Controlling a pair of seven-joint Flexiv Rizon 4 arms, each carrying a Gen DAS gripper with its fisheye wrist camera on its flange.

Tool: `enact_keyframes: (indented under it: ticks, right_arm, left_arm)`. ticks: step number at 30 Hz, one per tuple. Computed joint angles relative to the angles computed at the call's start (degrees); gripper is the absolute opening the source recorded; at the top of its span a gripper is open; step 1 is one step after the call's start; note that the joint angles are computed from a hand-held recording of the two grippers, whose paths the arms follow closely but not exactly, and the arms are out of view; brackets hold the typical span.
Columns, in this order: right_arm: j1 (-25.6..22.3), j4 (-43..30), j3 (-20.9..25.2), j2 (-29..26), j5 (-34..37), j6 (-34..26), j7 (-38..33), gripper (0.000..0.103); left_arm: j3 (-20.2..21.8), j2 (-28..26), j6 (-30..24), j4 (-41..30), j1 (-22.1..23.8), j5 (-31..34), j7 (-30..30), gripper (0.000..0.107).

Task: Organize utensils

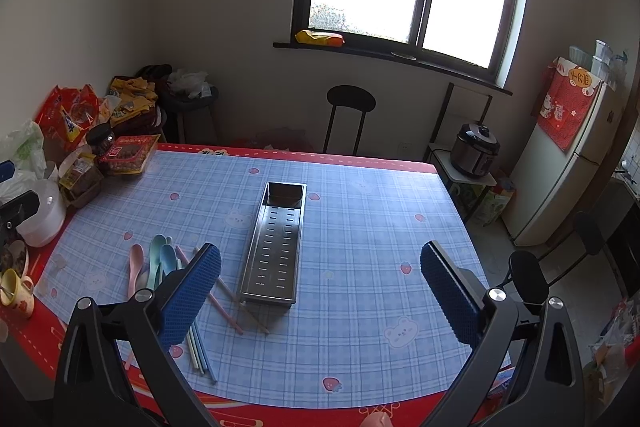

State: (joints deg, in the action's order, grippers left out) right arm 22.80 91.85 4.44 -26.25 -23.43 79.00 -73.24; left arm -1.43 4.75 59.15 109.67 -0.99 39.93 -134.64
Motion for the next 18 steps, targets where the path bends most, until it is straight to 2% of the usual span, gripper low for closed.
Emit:
enact_keyframes:
  ticks: [18]
  right_arm:
    - [0.23,0.05,-0.3,-0.03,-0.3,-0.08,0.41,0.098]
  left_arm:
    - [-0.16,0.05,-0.16,0.02,-0.07,-0.04,-0.07,0.097]
